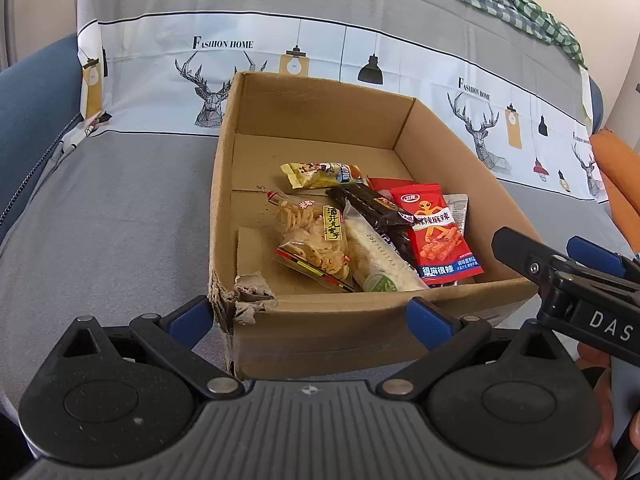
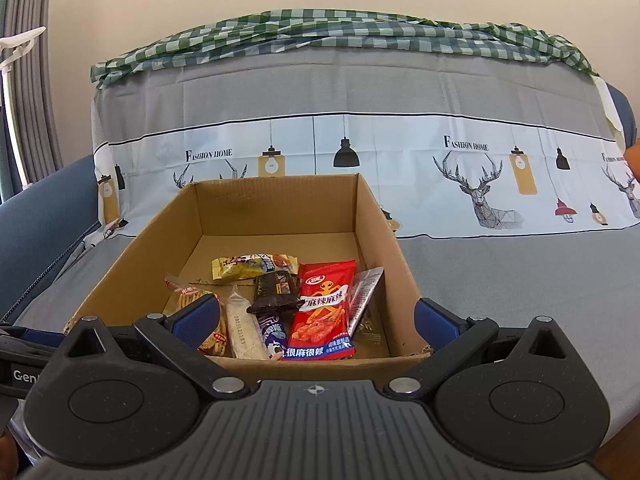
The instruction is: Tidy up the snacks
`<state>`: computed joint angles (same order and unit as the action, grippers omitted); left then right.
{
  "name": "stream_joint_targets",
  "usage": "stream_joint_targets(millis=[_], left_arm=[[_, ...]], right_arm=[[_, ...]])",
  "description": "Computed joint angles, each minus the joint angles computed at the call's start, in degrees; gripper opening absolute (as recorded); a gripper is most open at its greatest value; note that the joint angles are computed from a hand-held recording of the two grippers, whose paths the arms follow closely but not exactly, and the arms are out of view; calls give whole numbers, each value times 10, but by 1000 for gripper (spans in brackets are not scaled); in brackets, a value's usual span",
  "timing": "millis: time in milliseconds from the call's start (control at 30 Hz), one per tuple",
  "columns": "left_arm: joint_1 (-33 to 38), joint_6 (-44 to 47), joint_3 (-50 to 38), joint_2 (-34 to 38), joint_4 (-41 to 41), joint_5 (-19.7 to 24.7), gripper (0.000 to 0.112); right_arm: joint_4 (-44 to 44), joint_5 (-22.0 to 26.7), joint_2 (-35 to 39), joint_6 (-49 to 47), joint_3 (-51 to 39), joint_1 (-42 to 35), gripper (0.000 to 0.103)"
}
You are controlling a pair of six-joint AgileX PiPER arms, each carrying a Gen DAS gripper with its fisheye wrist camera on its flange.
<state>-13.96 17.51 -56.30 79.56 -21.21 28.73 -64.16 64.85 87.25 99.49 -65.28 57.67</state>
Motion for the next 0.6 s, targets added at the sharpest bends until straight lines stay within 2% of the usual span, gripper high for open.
stream_joint_targets(millis=[400, 600], left_arm=[[-8, -20, -4, 3, 23, 0, 103], [-8, -16, 1, -6, 25, -16, 103]], right_arm=[[2, -33, -7, -14, 13, -20, 102], [-12, -47, -17, -32, 12, -17, 102]])
